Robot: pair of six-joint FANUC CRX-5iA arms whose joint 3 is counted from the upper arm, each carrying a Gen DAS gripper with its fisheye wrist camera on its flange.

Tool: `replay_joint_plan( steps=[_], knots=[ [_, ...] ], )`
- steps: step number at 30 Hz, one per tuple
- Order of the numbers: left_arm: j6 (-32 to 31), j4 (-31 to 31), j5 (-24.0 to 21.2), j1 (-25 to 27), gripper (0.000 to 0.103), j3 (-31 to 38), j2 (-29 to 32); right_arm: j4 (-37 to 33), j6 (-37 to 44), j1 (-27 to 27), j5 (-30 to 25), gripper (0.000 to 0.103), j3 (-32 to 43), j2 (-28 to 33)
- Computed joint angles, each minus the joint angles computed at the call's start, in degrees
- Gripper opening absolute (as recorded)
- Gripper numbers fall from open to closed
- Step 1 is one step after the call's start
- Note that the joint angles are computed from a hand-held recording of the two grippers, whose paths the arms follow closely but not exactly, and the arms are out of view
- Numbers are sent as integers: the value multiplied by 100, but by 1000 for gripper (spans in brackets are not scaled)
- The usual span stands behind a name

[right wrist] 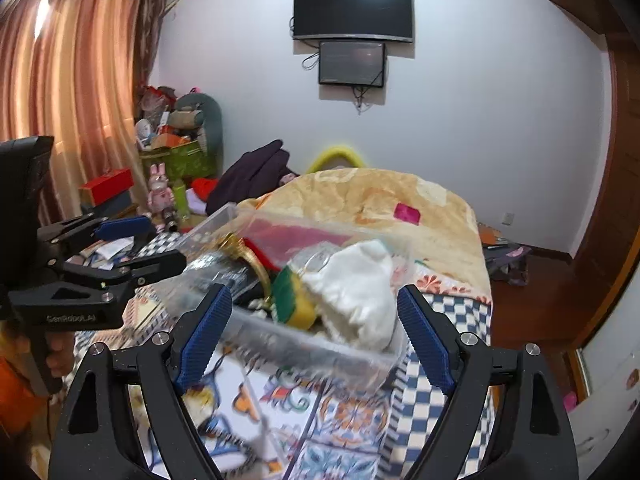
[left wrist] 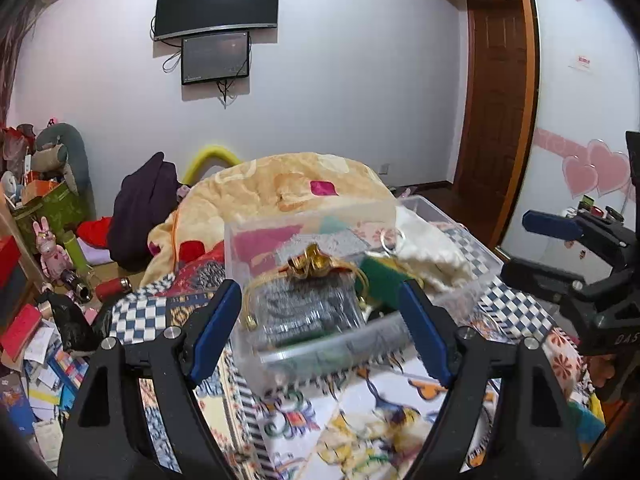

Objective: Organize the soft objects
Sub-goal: 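Grasp the floral scrunchie with the left gripper while the right gripper grasps the beaded bracelet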

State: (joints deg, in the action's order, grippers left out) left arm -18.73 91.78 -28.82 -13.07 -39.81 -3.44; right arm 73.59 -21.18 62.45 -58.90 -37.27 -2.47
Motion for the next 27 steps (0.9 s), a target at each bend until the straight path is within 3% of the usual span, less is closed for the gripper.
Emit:
replay_joint_plan(
  steps=[7, 11, 16, 20, 27],
  knots=[
    [202, -617, -290, 346, 81, -310, -165, -468, 112, 262, 209, 83, -6, 231],
    [290, -894, -64, 388, 81, -491, -185, -780, 149, 306, 501, 83, -42, 344],
    [912, -1733, -205, 747, 81, -526, -43, -1090, 112, 336, 844, 83, -148, 368],
    [952, -1734, -139, 851, 81, -664, -67, -1245, 123, 372, 1044, 82, -203, 407],
    [1126, -1949, -407, 983, 81, -647, 53, -1259, 408, 360, 1008, 57, -32, 646]
  ],
)
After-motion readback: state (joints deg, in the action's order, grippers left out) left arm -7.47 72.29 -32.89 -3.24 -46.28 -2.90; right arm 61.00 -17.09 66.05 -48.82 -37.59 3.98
